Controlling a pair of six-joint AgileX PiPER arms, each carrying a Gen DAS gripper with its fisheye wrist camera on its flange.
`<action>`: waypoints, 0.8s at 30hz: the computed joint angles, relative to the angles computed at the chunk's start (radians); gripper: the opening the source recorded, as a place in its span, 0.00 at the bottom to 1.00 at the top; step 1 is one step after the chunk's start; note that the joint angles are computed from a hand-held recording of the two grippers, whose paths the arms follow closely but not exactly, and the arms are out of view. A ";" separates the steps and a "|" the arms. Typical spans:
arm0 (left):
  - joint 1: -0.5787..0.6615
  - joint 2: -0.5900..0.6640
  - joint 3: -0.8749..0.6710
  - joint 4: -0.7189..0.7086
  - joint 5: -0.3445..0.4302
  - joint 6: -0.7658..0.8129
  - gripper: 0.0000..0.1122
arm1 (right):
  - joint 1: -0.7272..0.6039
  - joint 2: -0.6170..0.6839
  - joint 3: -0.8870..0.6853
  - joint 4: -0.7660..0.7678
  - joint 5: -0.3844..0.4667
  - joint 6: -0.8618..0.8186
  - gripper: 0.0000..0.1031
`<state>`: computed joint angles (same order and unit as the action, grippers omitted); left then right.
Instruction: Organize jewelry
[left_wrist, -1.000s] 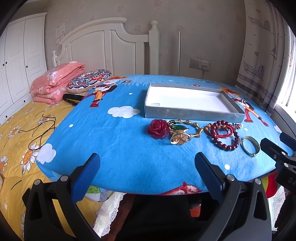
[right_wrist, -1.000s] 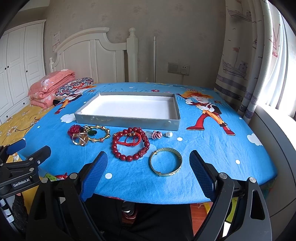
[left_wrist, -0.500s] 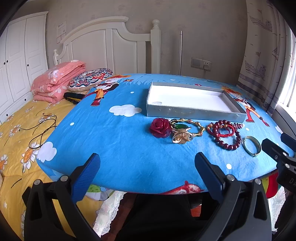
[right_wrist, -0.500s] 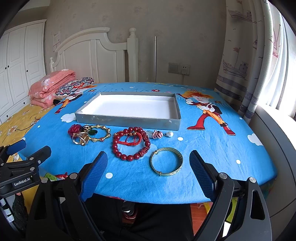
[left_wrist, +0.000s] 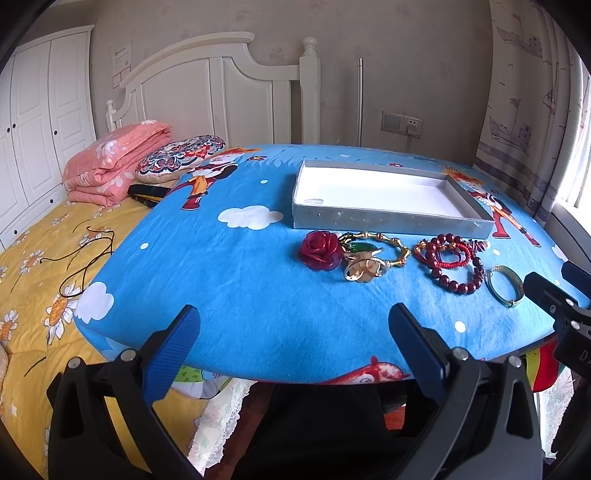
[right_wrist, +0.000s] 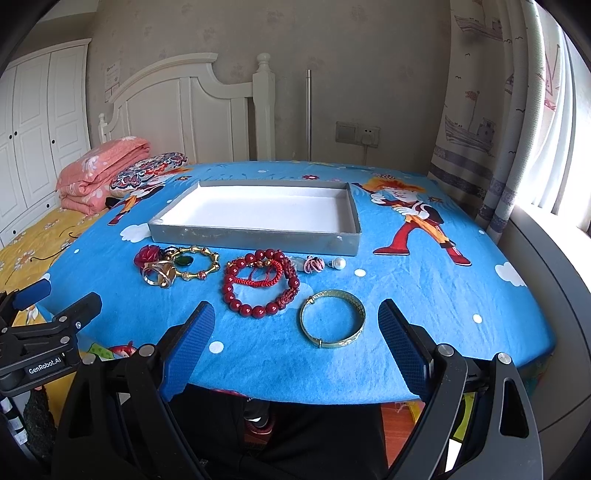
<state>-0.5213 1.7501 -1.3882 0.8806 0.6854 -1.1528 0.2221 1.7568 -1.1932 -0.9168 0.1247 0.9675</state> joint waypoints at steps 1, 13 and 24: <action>0.000 0.002 -0.001 -0.001 0.001 0.001 0.88 | -0.002 0.002 -0.001 -0.001 0.000 0.002 0.82; 0.018 0.026 -0.016 -0.024 -0.013 0.026 0.88 | -0.046 0.040 -0.028 0.118 -0.020 -0.115 0.82; 0.065 0.079 -0.058 -0.064 -0.037 0.058 0.88 | -0.109 0.121 -0.077 0.222 -0.051 -0.196 0.68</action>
